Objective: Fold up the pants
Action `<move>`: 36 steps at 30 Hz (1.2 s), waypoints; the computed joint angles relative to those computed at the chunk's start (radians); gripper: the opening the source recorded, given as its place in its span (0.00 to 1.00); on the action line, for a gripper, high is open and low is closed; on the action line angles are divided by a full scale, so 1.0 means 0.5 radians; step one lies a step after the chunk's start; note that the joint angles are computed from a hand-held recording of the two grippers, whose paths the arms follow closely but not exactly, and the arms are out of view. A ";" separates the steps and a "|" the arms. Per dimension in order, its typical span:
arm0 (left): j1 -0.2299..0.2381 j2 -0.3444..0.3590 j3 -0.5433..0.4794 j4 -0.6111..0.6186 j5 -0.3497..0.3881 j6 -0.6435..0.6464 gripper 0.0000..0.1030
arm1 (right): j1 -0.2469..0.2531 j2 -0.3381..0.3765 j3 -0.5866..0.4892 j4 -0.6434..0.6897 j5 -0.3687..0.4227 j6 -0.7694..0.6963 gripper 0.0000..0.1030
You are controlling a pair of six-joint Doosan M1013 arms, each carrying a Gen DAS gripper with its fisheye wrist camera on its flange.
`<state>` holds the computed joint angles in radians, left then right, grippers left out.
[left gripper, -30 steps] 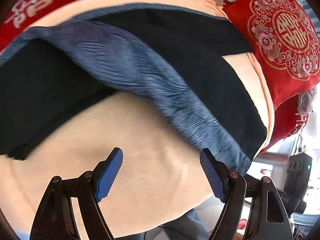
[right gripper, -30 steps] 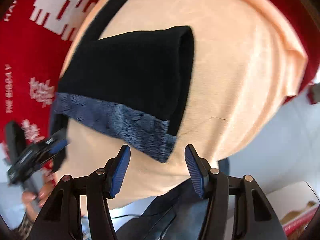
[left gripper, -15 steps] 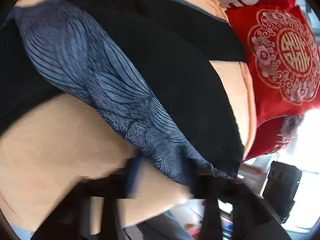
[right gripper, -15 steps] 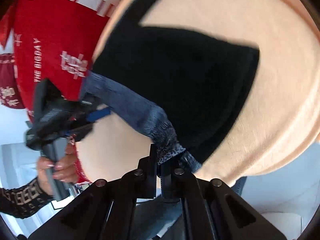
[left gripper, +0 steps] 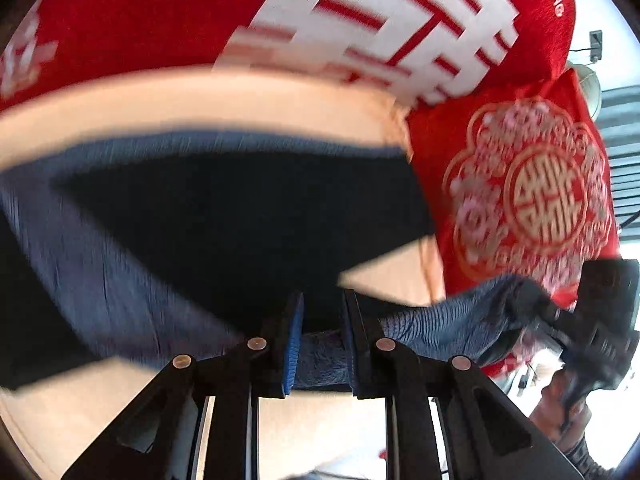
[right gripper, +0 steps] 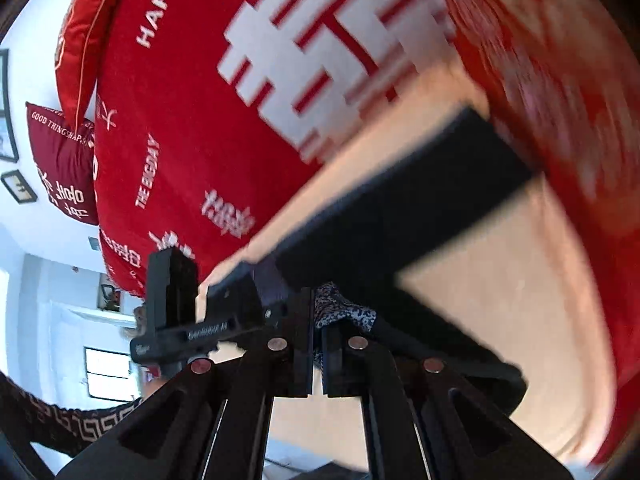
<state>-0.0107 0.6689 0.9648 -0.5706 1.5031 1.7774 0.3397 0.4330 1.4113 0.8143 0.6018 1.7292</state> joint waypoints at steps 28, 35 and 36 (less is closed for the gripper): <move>-0.090 0.144 -0.007 1.140 -0.435 -0.302 0.85 | -0.051 0.409 -0.737 -1.319 0.444 0.571 0.73; -0.102 0.146 -0.002 1.144 -0.462 -0.307 0.85 | -0.020 0.355 -0.465 -1.174 0.724 0.932 0.59; -0.101 0.144 0.003 1.142 -0.472 -0.301 0.85 | -0.027 0.365 -0.440 -1.142 0.711 0.966 0.59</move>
